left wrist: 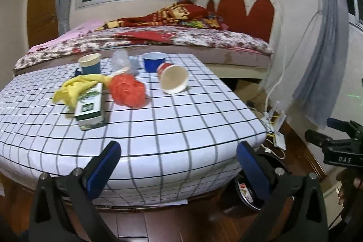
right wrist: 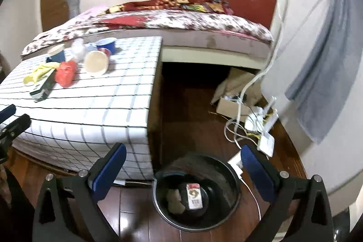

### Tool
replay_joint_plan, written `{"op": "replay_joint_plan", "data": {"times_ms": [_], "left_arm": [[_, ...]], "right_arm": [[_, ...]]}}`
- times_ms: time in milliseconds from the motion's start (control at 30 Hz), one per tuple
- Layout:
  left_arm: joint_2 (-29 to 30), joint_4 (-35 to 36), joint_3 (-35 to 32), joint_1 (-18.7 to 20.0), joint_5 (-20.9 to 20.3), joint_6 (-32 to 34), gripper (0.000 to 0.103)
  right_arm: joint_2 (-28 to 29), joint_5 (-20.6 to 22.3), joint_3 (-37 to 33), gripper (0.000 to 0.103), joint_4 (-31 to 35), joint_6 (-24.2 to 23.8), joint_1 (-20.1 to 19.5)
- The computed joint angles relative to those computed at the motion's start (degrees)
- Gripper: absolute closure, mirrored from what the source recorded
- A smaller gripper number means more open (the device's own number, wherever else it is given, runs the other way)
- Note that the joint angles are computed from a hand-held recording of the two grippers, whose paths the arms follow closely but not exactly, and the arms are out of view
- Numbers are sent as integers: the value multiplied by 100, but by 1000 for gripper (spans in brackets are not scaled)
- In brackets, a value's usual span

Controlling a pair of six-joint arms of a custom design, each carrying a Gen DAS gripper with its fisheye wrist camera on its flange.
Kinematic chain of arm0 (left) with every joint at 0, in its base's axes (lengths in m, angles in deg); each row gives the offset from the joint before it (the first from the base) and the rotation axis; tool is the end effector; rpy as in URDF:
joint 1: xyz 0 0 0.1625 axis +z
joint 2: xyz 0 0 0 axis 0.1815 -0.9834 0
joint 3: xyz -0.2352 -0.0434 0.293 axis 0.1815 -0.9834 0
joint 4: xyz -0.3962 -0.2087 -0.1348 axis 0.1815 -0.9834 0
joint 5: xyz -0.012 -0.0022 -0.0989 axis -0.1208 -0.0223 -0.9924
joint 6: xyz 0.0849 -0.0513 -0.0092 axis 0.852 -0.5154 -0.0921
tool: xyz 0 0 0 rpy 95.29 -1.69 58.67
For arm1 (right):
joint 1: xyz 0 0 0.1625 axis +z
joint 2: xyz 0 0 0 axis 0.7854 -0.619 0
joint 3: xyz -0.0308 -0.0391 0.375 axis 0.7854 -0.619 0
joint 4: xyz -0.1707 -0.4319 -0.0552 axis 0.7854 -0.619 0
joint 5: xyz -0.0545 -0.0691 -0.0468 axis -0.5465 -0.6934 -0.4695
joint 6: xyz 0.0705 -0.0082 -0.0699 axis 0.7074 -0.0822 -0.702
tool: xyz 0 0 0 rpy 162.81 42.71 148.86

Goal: Collect trash
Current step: 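Move both tools back toward the table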

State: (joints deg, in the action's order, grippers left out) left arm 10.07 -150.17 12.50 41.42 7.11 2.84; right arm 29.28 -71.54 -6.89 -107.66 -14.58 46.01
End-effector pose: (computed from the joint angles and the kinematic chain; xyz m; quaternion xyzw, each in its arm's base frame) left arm -0.2976 -0.7161 0.1437 0.1956 0.8350 -0.4303 0.2816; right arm 0.1766 -0.7231 0.2840 0.1969 -0.8276 0.3746 0.3689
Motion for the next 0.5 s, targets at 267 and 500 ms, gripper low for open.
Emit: {"op": "replay_joint_plan", "data": {"times_ms": [267, 500], "left_arm": [[35, -151, -107, 90, 323, 137, 1], [177, -207, -374, 194, 555, 229, 1]], "right_arm": [[325, 262, -235, 1, 236, 166, 27], [675, 489, -635, 1, 459, 104, 73]]}}
